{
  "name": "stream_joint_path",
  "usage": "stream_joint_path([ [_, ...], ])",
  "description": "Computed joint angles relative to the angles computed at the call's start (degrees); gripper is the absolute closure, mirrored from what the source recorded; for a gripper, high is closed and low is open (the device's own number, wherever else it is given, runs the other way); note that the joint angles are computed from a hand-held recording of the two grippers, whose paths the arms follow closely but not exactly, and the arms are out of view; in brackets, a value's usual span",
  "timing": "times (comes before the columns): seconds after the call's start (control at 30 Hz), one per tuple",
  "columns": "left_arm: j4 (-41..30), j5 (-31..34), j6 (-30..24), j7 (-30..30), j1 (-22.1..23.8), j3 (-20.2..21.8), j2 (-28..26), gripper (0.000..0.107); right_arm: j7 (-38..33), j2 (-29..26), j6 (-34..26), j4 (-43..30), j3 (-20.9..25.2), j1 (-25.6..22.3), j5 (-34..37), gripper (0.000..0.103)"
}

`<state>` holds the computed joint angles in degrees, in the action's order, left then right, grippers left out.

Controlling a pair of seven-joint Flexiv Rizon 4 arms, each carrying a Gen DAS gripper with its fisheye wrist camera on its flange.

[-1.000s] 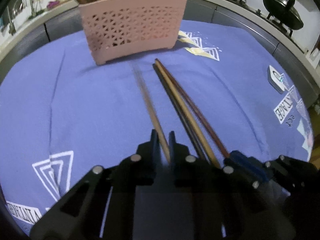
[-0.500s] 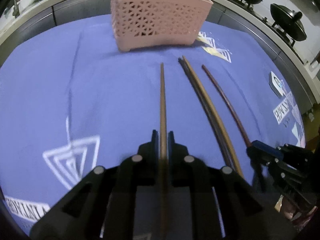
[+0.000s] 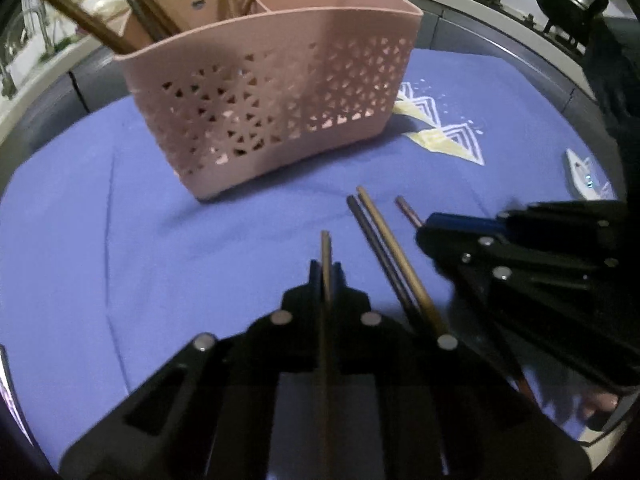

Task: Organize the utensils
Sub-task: 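Lift both held chopsticks and lower them upright into the pink basket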

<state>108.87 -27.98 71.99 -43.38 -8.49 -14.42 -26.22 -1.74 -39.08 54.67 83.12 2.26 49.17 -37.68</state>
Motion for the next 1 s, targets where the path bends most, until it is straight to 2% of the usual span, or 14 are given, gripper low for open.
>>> stream_joint_path([
  [0.07,2.66,-5.76,1.93,5.0,3.87,-4.82,1.97,0.103,4.27,2.05,4.15,3.14,-2.34,1.32,-3.57,0.098],
  [0.13,5.65,-15.64,2.9,12.36,8.09,-10.44,5.29,0.103,10.08,4.89,7.58,6.5,-5.45,3.27,-9.84,0.098],
  [0.17,6.65,-19.98,2.89,15.42,9.18,-12.04,6.78,0.103,12.09,6.07,7.57,7.33,-6.29,4.0,-12.94,0.098],
  [0.23,8.98,-32.7,2.17,24.48,11.89,-15.95,11.55,0.103,15.71,8.48,5.58,8.18,-7.82,5.98,-19.86,0.098],
  [0.33,10.84,-47.94,1.29,35.65,11.31,-16.54,17.66,0.103,20.17,11.34,0.96,8.72,-8.86,8.41,-29.24,0.098],
  [0.47,11.49,-60.75,0.24,45.07,7.94,-13.84,22.64,0.103,24.57,13.13,-4.62,8.37,-8.43,9.76,-38.11,0.098],
  [0.57,11.9,-63.13,-0.39,46.95,5.74,-11.45,24.34,0.103,24.72,12.78,-8.33,7.27,-7.31,9.39,-40.82,0.098],
  [0.67,11.66,-66.9,1.75,51.8,2.86,-9.66,24.21,0.103,24.14,12.14,-11.33,6.33,-5.43,8.63,-41.23,0.098],
  [0.7,11.58,-66.41,1.62,51.55,2.27,-8.96,24.13,0.103,23.78,12.11,-12.14,6.14,-4.57,8.36,-41.04,0.098],
  [0.8,10.92,-62.07,-0.53,46.88,1.36,-6.53,23.9,0.103,22.86,11.91,-13.28,4.92,-2.69,6.78,-41.56,0.098],
  [0.87,9.31,-61.58,-1.47,45.35,0.61,-5.0,23.48,0.103,22.09,11.99,-13.78,3.72,-1.61,5.63,-42.3,0.098],
  [0.97,5.15,-59.14,-3.86,40.52,-0.02,-2.79,22.27,0.103,18.85,10.93,-14.39,-0.13,-0.84,3.9,-42.17,0.098],
  [1.0,2.55,-59.26,-2.74,39.75,-0.66,-2.54,21.36,0.103,17.91,10.43,-14.41,-1.59,-0.97,3.56,-41.97,0.098],
])
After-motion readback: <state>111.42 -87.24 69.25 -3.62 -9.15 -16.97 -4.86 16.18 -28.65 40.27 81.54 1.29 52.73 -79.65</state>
